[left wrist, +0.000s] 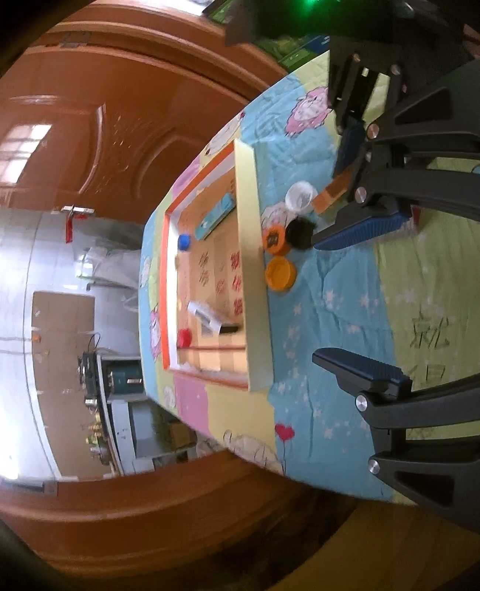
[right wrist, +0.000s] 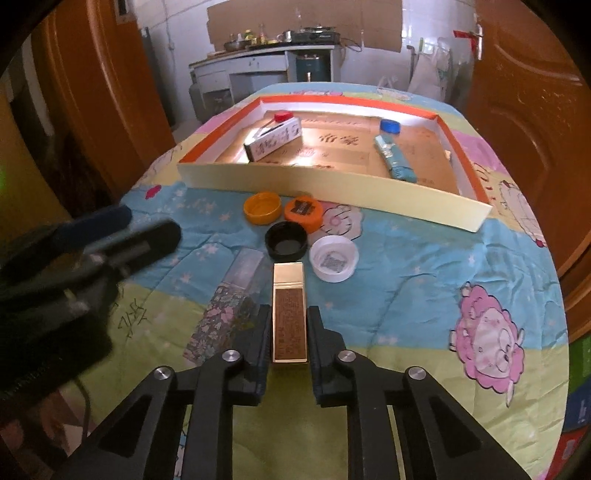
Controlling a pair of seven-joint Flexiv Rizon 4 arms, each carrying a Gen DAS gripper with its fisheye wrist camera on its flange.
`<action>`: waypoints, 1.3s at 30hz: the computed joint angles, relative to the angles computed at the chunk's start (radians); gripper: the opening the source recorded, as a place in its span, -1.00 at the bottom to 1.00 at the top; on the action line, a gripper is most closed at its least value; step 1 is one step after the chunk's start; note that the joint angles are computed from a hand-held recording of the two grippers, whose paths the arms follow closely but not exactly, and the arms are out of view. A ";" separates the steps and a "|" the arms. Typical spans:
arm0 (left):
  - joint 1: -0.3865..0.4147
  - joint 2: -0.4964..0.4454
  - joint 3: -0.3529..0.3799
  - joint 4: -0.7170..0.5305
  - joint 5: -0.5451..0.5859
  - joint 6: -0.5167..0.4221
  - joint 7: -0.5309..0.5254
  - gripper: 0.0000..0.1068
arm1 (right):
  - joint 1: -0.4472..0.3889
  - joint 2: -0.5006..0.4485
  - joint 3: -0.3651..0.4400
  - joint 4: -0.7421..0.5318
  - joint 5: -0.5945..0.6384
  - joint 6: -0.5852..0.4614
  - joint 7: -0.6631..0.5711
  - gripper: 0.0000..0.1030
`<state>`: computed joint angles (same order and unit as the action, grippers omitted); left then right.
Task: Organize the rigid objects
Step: 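Grasp the gold rectangular box with the right gripper while the left gripper grasps the floral box, then carry the gold box and floral box up over the GOLDENLEAF box rim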
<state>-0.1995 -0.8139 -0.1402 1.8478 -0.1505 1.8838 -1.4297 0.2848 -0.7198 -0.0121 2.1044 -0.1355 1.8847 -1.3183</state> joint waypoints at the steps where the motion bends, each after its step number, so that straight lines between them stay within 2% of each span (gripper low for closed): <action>1: -0.004 -0.002 -0.001 -0.004 0.002 -0.008 0.004 0.03 | 0.006 0.006 -0.011 0.009 0.009 0.013 -0.002 -0.65; 5: -0.021 -0.017 -0.008 -0.031 0.006 -0.056 0.027 0.03 | 0.037 0.030 -0.068 0.044 0.066 0.053 -0.011 -0.65; 8: -0.060 -0.028 0.019 -0.053 -0.008 -0.097 0.036 0.03 | 0.025 0.036 -0.071 0.051 0.084 0.051 -0.009 -0.65; 11: -0.117 -0.041 0.072 -0.080 -0.030 -0.138 0.038 0.03 | -0.005 0.033 -0.052 0.052 0.084 0.049 -0.003 -0.65; 13: -0.183 -0.050 0.145 -0.104 -0.055 -0.181 0.024 0.02 | -0.018 0.031 -0.042 0.052 0.080 0.050 -0.001 -0.65; 15: -0.215 -0.058 0.186 -0.116 -0.069 -0.209 0.001 -0.13 | -0.027 0.029 -0.035 0.053 0.077 0.056 0.000 -0.65; 16: -0.210 -0.060 0.183 -0.114 -0.071 -0.212 -0.009 -0.22 | -0.034 0.027 -0.030 0.053 0.074 0.057 0.000 -0.65; 19: -0.120 -0.055 0.081 -0.088 -0.046 -0.181 0.001 -0.36 | -0.044 0.022 -0.023 0.054 0.071 0.064 0.003 -0.65; 20: -0.109 -0.053 0.070 -0.086 -0.042 -0.182 0.005 -0.52 | -0.050 0.021 -0.019 0.053 0.069 0.064 0.006 -0.65; 21: -0.111 -0.052 0.073 -0.084 -0.041 -0.180 0.004 -0.60 | -0.058 0.020 -0.014 0.052 0.067 0.065 0.009 -0.65; 29: -0.042 -0.031 -0.003 -0.054 -0.019 -0.141 0.013 -0.61 | -0.079 0.019 -0.001 0.055 0.059 0.089 0.017 -0.65; 39: -0.019 -0.022 -0.021 -0.052 -0.011 -0.134 0.021 -0.62 | -0.086 0.026 0.005 0.058 0.047 0.093 0.019 -0.65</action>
